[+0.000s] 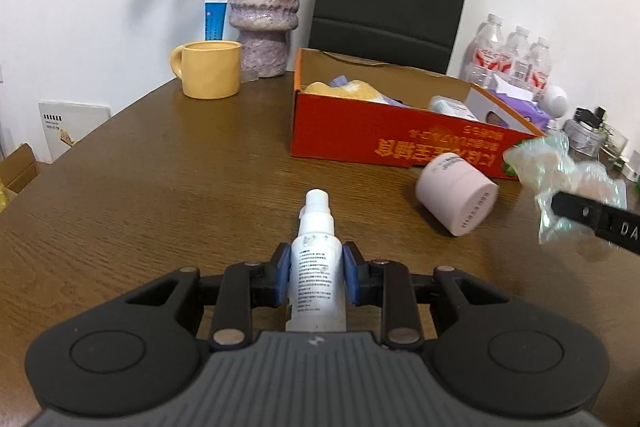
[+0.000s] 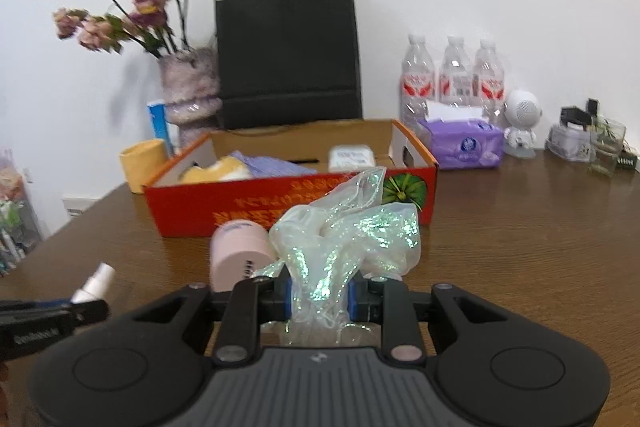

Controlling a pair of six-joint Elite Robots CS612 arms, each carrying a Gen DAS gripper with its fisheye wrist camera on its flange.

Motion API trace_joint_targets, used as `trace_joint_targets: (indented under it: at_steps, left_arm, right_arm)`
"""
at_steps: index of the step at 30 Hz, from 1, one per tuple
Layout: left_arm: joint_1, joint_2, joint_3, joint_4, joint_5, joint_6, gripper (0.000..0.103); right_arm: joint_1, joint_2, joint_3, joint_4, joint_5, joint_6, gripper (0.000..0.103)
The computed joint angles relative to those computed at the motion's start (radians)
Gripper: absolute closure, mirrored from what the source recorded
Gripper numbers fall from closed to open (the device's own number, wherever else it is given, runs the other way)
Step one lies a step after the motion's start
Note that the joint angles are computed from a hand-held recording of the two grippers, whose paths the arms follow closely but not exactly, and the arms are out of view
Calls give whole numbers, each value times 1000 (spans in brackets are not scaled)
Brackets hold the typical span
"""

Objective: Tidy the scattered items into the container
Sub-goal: 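Lift the spray bottle and plastic bag and carry both over the cardboard box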

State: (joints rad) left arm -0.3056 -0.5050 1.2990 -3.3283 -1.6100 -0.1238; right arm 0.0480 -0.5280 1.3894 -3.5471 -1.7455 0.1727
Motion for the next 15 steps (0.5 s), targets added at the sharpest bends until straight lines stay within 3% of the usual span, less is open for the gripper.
trace_joint_targets:
  at_steps: [7,15]
  left_arm:
    - [-1,-49,54,-54,-23,39,75]
    - [-6,-110,92,-105,-68,45,75]
  right_arm:
    - [15,-38,60,-113,1,-69,81]
    - [10,-85,88,-151,2,-94,81]
